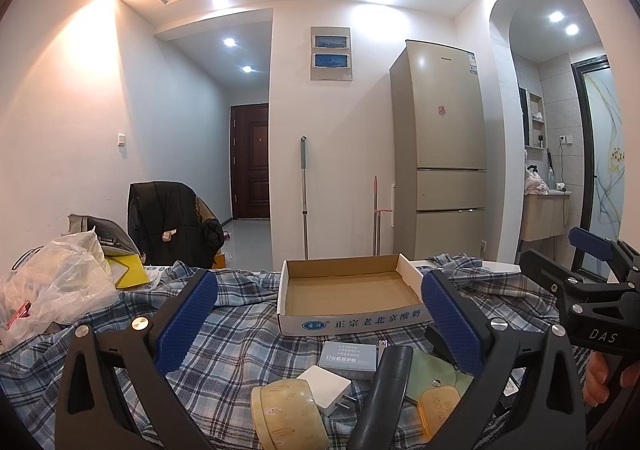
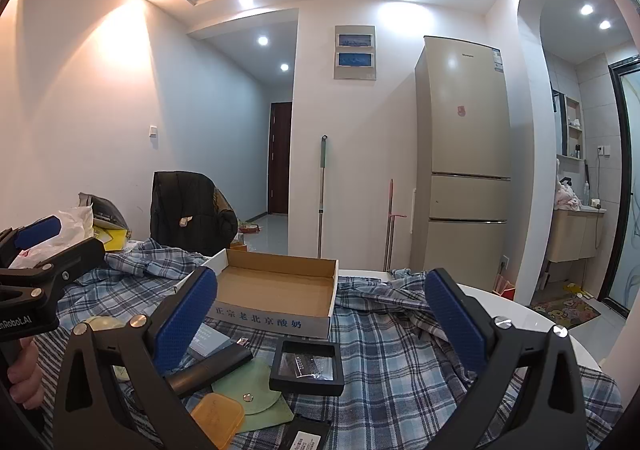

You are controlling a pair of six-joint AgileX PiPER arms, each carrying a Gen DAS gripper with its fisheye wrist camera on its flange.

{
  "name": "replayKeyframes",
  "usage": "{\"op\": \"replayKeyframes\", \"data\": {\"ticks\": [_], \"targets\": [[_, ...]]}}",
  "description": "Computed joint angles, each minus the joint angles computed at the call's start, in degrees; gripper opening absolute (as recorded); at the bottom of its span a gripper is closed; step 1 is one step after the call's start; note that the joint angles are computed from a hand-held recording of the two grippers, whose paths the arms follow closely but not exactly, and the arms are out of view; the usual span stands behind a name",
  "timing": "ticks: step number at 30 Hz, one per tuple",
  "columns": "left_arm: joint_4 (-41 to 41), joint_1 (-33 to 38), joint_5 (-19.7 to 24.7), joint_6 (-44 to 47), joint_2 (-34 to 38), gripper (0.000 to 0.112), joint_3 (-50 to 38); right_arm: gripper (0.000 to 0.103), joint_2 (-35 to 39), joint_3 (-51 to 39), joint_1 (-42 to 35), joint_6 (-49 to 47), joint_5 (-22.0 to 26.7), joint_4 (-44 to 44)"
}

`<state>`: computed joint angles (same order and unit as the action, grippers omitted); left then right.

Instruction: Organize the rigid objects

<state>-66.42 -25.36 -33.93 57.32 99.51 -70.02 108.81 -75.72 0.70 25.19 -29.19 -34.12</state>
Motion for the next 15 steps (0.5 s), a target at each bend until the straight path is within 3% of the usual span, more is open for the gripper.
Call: {"op": "replayKeyframes", "data": {"ticks": [15], "targets": [[0.0,0.1,0.5,0.1,-0.2,0.103,-0.1,0.103,0.6,-1.1,0.7,0.0,2.2,-1.3]]}}
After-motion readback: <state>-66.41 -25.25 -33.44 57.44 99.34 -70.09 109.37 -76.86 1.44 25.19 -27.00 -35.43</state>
